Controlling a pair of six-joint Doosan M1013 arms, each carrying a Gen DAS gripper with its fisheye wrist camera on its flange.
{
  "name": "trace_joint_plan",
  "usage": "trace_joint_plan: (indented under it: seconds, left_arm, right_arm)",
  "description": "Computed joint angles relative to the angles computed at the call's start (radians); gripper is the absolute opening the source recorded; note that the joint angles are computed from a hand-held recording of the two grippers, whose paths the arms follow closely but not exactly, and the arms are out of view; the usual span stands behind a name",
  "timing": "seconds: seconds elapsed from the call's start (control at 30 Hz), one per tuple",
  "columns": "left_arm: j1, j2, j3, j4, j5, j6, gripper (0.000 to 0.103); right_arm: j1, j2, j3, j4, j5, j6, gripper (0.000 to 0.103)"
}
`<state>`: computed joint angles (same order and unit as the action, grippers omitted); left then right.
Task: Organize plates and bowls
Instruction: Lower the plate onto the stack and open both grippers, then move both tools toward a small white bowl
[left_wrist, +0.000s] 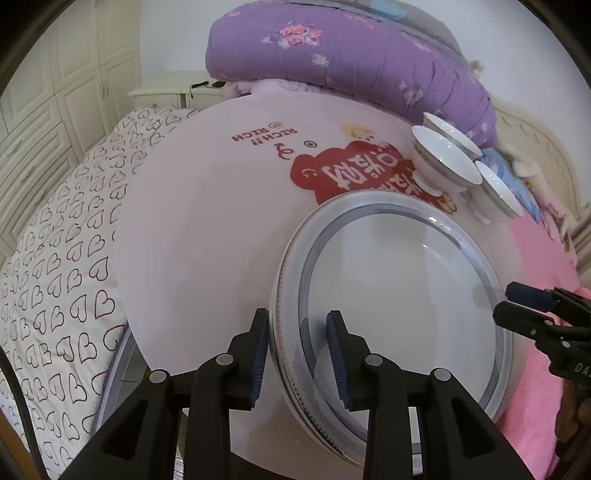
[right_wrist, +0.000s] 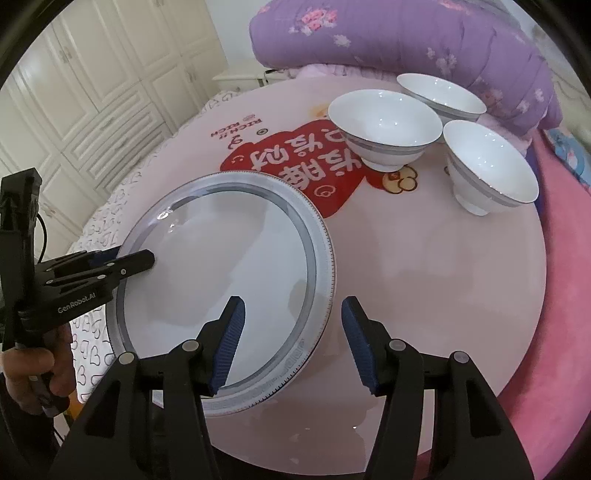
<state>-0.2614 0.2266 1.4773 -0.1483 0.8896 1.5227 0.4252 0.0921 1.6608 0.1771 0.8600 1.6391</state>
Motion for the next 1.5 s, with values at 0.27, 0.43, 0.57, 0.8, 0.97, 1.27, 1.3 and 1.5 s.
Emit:
trace_joint_plan:
  seconds: [0.27, 0.43, 0.57, 0.8, 0.97, 1.27, 1.3, 1.5]
  left_arm:
    - [-0.001, -0.014, 0.004, 0.039, -0.029, -0.055, 0.097]
    - [-0.01, -0.027, -0.002, 0.063, -0.058, -0.067, 0.102]
    - [-0.009, -0.03, -0.021, 0.004, -0.063, -0.032, 0.102]
    - [-0.006, -0.023, -0.068, -0.13, -0.046, 0.067, 0.102]
    - [-0.01, 0.008, -0.12, -0.167, -0.022, 0.09, 0.102]
    - [-0.016, 0.09, -0.23, -0.227, 0.06, 0.073, 0.102]
    - [-0.019, 0.098, -0.241, -0.246, 0.075, 0.081, 0.102]
    - [-0.056, 0.157, -0.319, -0.295, 0.148, 0.084, 0.102]
  right_arm:
    - [-0.023, -0.024, 0.036, 0.007, -0.085, 0.039, 0.103]
    - [-0.072, -0.04, 0.056, 0.127, -0.128, 0.014, 0.103]
    - [-0.101, -0.051, 0.06, 0.167, -0.151, 0.016, 0.103]
    - [-0.132, -0.063, 0.053, 0.158, -0.164, 0.033, 0.103]
    - [-0.154, -0.068, 0.047, 0.16, -0.163, 0.034, 0.103]
    - [-0.201, -0.062, 0.024, 0.133, -0.159, 0.091, 0.103]
    - [-0.206, -0.061, 0.022, 0.13, -0.155, 0.096, 0.103]
    - [-0.252, -0.037, -0.003, 0.122, -0.106, 0.084, 0.103]
